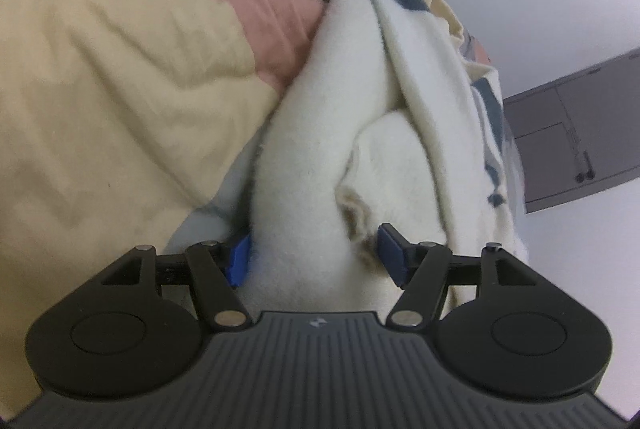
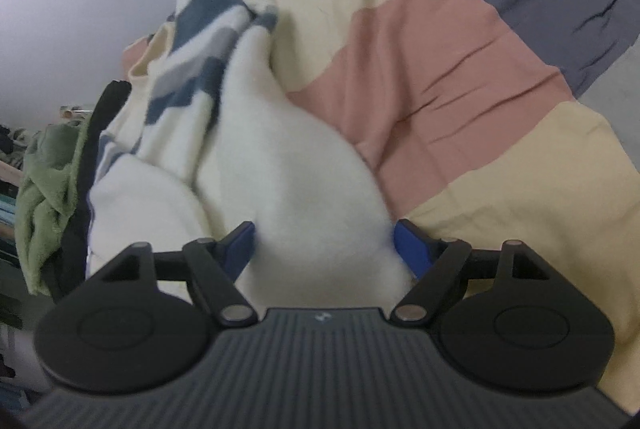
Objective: Fold large clothes
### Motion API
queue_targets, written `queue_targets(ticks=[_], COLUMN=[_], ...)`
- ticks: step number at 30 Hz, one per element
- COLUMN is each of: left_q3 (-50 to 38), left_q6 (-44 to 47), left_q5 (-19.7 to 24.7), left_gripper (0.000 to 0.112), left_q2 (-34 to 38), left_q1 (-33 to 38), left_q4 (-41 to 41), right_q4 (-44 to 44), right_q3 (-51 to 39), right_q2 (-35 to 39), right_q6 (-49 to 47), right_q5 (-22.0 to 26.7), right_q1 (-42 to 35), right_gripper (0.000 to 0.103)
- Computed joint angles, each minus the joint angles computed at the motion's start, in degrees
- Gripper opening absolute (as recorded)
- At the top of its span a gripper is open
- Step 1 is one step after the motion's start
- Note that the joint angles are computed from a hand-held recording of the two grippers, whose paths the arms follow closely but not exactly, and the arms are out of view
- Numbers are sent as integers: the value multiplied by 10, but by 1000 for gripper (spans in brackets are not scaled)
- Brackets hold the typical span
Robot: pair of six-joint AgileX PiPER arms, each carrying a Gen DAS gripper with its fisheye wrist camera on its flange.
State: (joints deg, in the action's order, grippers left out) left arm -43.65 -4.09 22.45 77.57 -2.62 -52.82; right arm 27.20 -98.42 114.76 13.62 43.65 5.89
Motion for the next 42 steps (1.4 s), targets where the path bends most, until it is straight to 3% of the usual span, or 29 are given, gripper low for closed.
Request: queue_targets(ticks=[4,7,9,11,16,18,19,20,23,25,27,31,35,37,42], left_q3=[31,44,33,19,0,-10,-16,-20,1,25,51,62,32,5,-58], left_q6=[135,224,201,157,187,177,150,128,123,95,129,142,43,-2,-139], left_q5=[16,23,24,24,52,54,44,36,16,-6,8,57,93,130,178], left_gripper=[69,70,70,70,70,69,65,51,23,17,15,15,15,15,15], left_q2=[-13,-20,-12,2,26,32,31,28,-5,-46,-93,-189,-274,-309,-387], left_q1=[18,18,8,-6,-15,-27,-36,-45,-52,-54,-35,6,7,19,-9], left_q4=[-164,-258,-221,-167,-176,-157,-124,-98,-113,-111,-167,-190,-96,-56,55], right_q4=[61,218,291,273,151,144,141,159,248,338,379,465,519,520,527], right_q3=[14,44,65,77,77,91,91,93,131,165,183,217,236,240,244], right_q2=[-5,-16,-29,-41,-32,-39,-41,-44,-77,-101,-121,-160,-198,-225,-293], right_q6=[-38,-169,-261,-277,-135,-126,-128,-152,-255,-331,-369,-444,-475,-473,-478], right_q5=[12,28,38,29,13,-4,-6,-1,-22,-23,-9,38,95,126,186], right_q1=[-12,-29,-24,-5,18,21,24,22,12,-7,-20,-52,-82,-100,-134], right_gripper=[79,80,79,79,74,62,42,20,17,16,16,16,16,16,16])
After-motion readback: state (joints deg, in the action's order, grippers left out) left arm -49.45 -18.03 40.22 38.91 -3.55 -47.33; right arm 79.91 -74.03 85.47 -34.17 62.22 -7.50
